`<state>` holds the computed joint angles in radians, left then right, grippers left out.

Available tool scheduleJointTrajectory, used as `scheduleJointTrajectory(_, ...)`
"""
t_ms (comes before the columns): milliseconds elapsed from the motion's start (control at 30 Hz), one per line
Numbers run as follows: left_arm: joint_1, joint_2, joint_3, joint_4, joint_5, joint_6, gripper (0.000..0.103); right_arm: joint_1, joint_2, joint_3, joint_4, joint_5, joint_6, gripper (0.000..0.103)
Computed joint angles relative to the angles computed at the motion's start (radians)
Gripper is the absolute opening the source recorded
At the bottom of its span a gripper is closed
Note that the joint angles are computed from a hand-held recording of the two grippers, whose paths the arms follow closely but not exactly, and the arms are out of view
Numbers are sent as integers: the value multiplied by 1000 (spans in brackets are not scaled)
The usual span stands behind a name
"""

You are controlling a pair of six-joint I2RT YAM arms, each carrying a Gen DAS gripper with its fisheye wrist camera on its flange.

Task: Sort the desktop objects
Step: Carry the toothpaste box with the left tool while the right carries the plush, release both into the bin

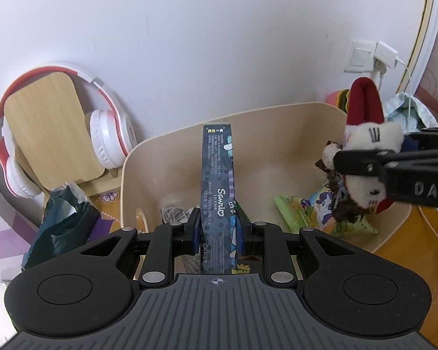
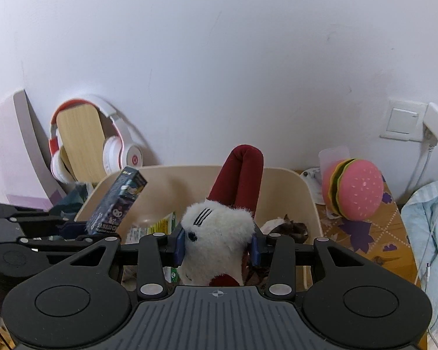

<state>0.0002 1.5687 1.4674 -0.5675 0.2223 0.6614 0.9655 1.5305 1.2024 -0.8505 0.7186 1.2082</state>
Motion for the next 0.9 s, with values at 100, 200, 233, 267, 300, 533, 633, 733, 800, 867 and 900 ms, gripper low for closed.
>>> scheduleJointTrajectory(100, -8, 22, 11, -4, -19, -5, 23, -15, 27, -6, 27, -31, -20, 39)
scheduleJointTrajectory(200, -10, 54, 37, -43, -36, 1, 23, -27, 48, -11, 43, -63, -32, 39)
scheduleJointTrajectory(233, -12, 59, 31, -37, -45, 5, 23, -32, 52, -15, 52, -77, -32, 39)
scheduleJointTrajectory(267, -9, 63, 28, -36, -50, 10, 23, -37, 55, -18, 61, -89, -35, 40)
scheduleJointTrajectory(300, -5, 65, 27, -37, -49, 8, 23, -37, 63, -15, 58, -90, -37, 40)
scheduleJointTrajectory(533, 17, 80, 52, -66, -30, -34, 65, -25, 92, 7, 29, -96, -64, 68)
scheduleJointTrajectory(633, 26, 78, 62, -91, -11, -42, 68, -13, 88, 14, 16, -75, -51, 86)
scheduleJointTrajectory(733, 33, 67, 64, -110, 0, -46, 68, 7, 82, 26, -19, -49, -37, 89)
scheduleJointTrajectory(800, 40, 46, 48, -109, 11, -39, 69, 19, 79, 36, -48, -33, -22, 93)
scheduleJointTrajectory(867, 48, 27, 37, -109, 27, -33, 70, 39, 74, 41, -77, -11, 8, 98)
scheduleJointTrajectory(900, 53, 14, 26, -107, 34, -30, 70, 47, 72, 42, -90, -2, 22, 99)
